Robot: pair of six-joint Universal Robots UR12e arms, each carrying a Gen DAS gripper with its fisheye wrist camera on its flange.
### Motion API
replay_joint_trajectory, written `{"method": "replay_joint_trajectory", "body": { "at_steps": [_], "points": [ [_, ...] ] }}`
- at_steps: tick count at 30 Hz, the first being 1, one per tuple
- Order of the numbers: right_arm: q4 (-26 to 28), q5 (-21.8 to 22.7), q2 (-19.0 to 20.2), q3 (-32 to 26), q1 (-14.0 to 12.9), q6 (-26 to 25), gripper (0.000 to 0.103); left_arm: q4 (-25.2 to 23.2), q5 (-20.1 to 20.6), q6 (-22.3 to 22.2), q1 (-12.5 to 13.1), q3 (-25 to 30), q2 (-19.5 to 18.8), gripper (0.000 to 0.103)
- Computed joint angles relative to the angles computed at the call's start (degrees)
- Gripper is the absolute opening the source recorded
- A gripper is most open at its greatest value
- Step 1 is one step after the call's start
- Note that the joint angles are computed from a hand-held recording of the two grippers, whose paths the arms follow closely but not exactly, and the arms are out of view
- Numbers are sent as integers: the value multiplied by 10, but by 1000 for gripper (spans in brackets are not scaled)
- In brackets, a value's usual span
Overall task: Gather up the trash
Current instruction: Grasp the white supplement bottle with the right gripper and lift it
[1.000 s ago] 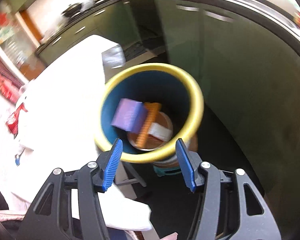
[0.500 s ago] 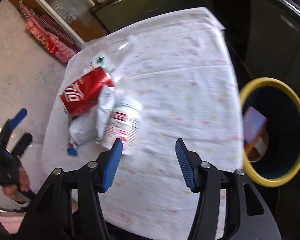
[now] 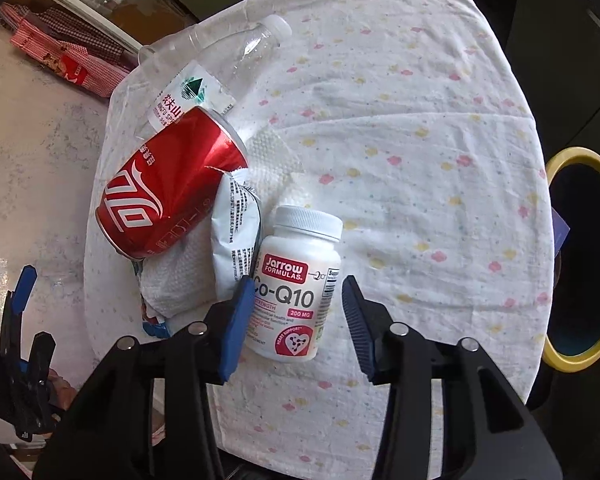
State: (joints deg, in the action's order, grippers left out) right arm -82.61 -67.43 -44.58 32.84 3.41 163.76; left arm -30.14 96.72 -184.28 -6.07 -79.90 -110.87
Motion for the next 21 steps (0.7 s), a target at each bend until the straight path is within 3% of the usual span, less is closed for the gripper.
{"method": "replay_joint_trajectory", "body": {
  "at_steps": [13, 16, 21],
  "points": [
    [85, -4, 49, -84, 14, -6, 49, -4, -6, 8, -7, 4, -5, 98],
    [90, 2, 46, -75, 13, -9, 46, -4, -4, 12, -9, 6, -6, 98],
    [55, 18, 19, -28, 2, -11, 46, -8, 2, 22, -13, 8, -8, 98]
  ]
}}
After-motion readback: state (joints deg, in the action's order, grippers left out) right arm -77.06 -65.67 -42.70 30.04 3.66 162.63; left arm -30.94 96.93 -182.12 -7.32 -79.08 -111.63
